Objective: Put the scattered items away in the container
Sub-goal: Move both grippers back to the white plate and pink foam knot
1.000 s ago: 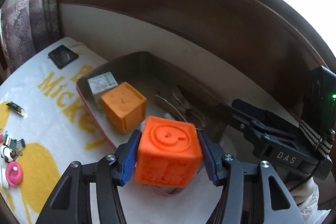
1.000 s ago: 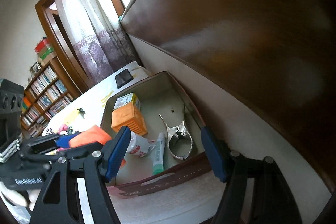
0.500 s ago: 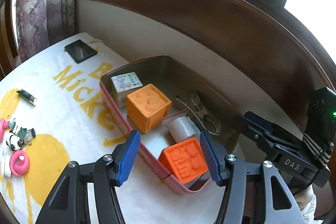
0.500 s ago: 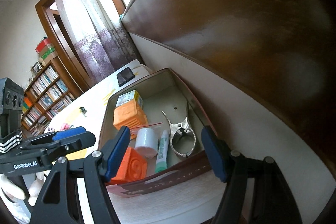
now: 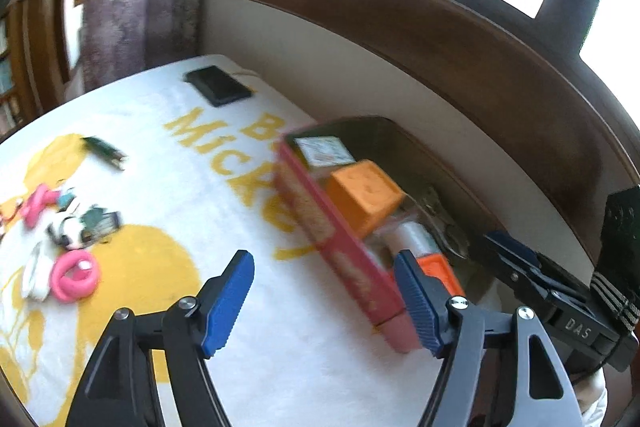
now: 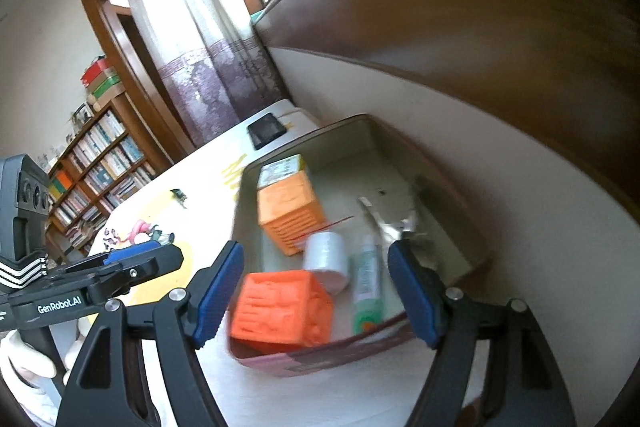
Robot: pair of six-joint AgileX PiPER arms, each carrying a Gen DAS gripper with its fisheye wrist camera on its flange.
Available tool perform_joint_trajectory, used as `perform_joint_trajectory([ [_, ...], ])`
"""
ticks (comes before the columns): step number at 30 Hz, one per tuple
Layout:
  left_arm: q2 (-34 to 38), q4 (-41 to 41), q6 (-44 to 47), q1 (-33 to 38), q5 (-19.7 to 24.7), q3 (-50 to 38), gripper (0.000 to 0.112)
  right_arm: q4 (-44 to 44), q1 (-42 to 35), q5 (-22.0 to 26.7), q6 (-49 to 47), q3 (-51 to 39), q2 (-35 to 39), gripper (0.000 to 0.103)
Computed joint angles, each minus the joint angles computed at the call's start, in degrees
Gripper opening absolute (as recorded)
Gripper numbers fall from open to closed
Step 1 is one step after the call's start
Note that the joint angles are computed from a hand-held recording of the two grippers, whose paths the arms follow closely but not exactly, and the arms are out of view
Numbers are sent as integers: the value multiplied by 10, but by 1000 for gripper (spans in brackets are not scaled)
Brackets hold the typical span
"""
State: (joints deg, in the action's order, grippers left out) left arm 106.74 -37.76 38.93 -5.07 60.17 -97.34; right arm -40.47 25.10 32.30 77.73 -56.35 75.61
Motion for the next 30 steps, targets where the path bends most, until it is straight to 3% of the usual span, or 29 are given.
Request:
perform_joint_trajectory([
  [10,38,2,-7,111,6,-42,74,36,50,-13,-59,-111,109,80],
  [19,116,40,-43,197,-3,-128,74,132,75,-12,-165,-226,224,81],
  [26,202,80,-65,220,22,-229,74,180,88,3,-215,-285,278,81],
  [30,260,85,-90,225,63,-315,74,203,90,10,-234,-310,301,81],
])
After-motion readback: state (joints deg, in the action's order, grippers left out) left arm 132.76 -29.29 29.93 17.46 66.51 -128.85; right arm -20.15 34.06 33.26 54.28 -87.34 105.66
